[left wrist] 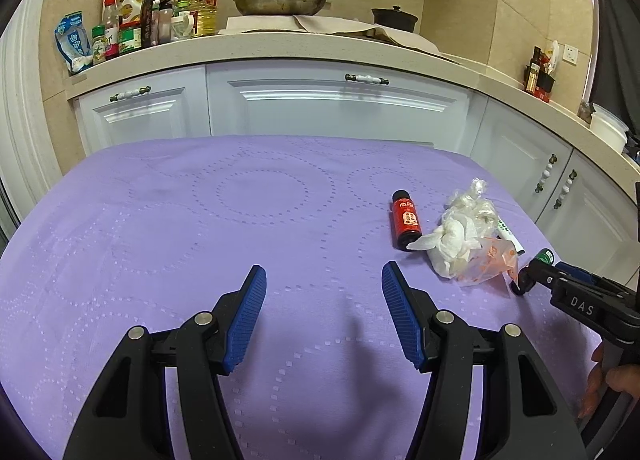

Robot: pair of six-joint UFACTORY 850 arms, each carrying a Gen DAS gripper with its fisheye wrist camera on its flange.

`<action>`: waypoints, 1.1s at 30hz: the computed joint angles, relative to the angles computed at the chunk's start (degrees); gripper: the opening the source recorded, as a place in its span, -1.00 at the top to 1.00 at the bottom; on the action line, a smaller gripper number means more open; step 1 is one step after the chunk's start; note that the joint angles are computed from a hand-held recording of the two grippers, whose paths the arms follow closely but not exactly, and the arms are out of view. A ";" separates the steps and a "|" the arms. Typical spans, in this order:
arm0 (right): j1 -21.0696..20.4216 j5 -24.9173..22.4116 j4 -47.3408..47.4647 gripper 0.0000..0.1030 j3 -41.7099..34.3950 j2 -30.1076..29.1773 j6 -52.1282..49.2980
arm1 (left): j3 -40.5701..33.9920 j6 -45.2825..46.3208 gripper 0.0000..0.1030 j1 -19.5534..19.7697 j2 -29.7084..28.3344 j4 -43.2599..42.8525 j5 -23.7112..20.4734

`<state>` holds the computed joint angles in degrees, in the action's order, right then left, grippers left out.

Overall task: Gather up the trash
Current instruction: 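Grasp the green-yellow spray can with the right tool, then carry the spray can to the bin rim with the right tool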

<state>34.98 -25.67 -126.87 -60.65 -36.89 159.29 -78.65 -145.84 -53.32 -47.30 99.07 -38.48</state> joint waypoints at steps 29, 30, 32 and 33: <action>-0.64 2.38 2.49 0.50 -3.26 -2.28 -3.55 | 0.23 -2.01 -0.15 0.30 0.04 1.33 1.09; -0.76 2.60 1.80 0.50 -3.18 -2.26 -2.83 | -0.09 -1.79 -0.15 0.22 -0.13 1.37 1.29; -0.75 2.31 0.53 0.50 -2.73 -2.02 -1.45 | -0.76 -1.47 -0.15 0.03 -0.45 1.56 1.67; -0.72 1.96 0.07 0.51 -2.42 -1.84 -0.97 | -1.14 -1.21 -0.15 -0.07 -0.64 1.49 1.78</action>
<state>34.25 -23.71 -126.79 -63.06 -38.73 158.32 -79.79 -147.05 -53.39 -47.93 100.56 -36.69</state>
